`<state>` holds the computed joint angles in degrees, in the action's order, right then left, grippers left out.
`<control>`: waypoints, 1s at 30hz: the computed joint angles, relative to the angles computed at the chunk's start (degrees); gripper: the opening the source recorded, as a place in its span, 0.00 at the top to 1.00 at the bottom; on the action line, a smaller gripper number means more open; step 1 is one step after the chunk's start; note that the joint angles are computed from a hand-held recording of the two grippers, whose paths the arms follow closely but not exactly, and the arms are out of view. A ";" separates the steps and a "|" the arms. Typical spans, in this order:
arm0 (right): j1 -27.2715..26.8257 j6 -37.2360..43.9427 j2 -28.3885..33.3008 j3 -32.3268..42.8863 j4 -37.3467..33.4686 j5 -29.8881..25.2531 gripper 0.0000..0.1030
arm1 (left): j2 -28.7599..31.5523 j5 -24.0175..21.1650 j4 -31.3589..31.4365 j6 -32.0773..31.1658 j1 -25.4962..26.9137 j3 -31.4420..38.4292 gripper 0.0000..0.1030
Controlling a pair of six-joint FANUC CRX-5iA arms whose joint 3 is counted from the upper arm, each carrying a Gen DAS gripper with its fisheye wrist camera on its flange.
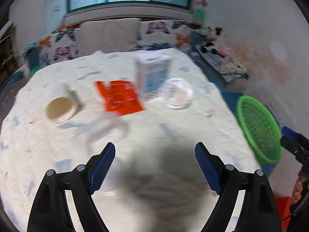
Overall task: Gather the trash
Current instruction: 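Grasp the clear round plastic container with the left gripper while the right gripper returns to the bed, then grasp the labelled round pudding cup with the right gripper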
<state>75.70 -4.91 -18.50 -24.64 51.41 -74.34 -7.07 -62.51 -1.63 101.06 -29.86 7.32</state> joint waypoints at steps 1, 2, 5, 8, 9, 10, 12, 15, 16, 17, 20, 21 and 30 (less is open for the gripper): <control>-0.69 0.96 0.91 0.76 -0.11 1.23 0.17 | -0.49 -0.20 -0.22 0.18 0.71 -0.55 0.20; -1.19 1.63 1.47 1.24 -0.25 2.09 0.17 | -1.13 -0.40 -0.06 0.05 1.83 -1.39 0.20; -2.49 3.39 3.48 2.78 -0.67 5.02 0.17 | -2.47 -1.16 0.08 -0.03 4.51 -3.78 0.20; -3.62 4.94 5.24 4.05 -1.31 7.42 0.17 | -3.09 -1.49 1.28 -0.33 6.55 -6.06 0.20; -4.15 5.60 5.76 4.46 -1.69 8.35 0.16 | -3.09 -1.41 2.24 -1.00 7.20 -6.74 0.20; -4.51 6.20 6.29 4.88 -2.12 9.03 0.16 | -2.98 -1.30 2.77 -1.55 7.63 -7.30 0.20; -5.19 7.41 7.36 5.75 -3.03 10.03 0.16 | -2.67 -1.30 2.18 -1.58 7.41 -7.59 0.20; -5.67 8.52 8.31 6.43 -4.14 11.07 0.16 | -1.88 -1.02 1.91 -1.52 7.40 -7.90 0.20; -5.81 8.76 8.56 6.60 -4.40 11.28 0.16 | -1.83 -1.01 1.90 -1.47 7.49 -7.99 0.20; -6.14 9.32 8.98 6.93 -4.93 11.72 0.16 | -1.70 -0.82 2.00 -1.51 7.62 -8.12 0.21; -6.83 10.45 9.95 7.70 -5.84 12.45 0.16 | -1.42 -0.16 2.66 -1.90 7.93 -8.63 0.29; -7.12 10.76 10.30 7.95 -6.07 12.77 0.16 | -1.33 -0.03 3.03 -2.15 8.05 -8.75 0.32; -10.71 13.79 14.08 11.05 -7.23 15.99 0.16 | -2.34 1.06 4.85 -4.01 8.52 -9.77 0.40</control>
